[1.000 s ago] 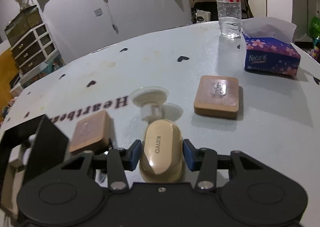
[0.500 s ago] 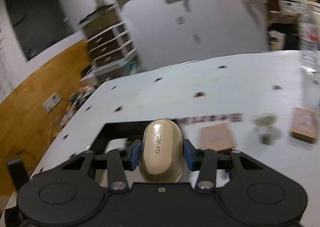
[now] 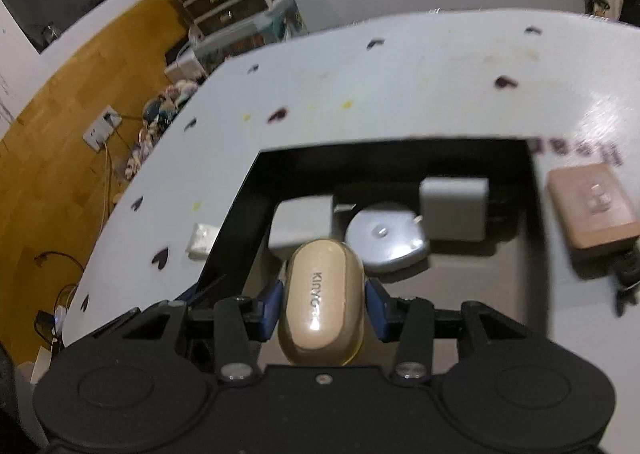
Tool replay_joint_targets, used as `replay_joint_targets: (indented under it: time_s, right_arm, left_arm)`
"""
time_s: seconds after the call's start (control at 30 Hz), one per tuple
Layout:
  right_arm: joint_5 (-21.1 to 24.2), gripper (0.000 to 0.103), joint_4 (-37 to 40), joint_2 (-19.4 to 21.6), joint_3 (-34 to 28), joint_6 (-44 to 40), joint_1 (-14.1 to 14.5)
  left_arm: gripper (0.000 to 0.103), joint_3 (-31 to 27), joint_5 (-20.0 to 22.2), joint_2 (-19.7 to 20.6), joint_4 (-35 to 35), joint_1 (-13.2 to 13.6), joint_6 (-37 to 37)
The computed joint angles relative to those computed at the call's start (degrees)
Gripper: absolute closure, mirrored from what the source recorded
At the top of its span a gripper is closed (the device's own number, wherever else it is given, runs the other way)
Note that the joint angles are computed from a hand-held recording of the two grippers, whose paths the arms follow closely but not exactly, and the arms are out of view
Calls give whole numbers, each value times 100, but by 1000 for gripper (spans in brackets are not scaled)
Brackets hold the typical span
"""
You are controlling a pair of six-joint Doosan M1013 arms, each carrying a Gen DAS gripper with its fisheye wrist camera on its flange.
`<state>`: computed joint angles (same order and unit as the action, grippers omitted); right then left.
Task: Organize rigid objects
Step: 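Carry the earbud case into the black box and open the right gripper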
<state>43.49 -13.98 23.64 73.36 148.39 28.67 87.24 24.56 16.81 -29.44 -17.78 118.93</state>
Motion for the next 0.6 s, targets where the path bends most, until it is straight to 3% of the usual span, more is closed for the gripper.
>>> replay_joint_targets:
  time_s: [0.2, 0.33, 0.5, 0.6]
  right_arm:
    - [102, 54, 455, 176, -198, -2, -34]
    - [-110, 51, 674, 43, -5, -7, -84]
    - [-367, 51, 452, -140, 209, 109, -63]
    - [-340, 57, 224, -164, 240, 377, -51]
  left_arm:
    - [100, 3, 2, -2, -31, 3, 28]
    - [100, 5, 11, -1, -116, 14, 84]
    - [99, 0, -8, -1, -16, -5, -22]
    - [99, -1, -12, -2, 9, -7, -47]
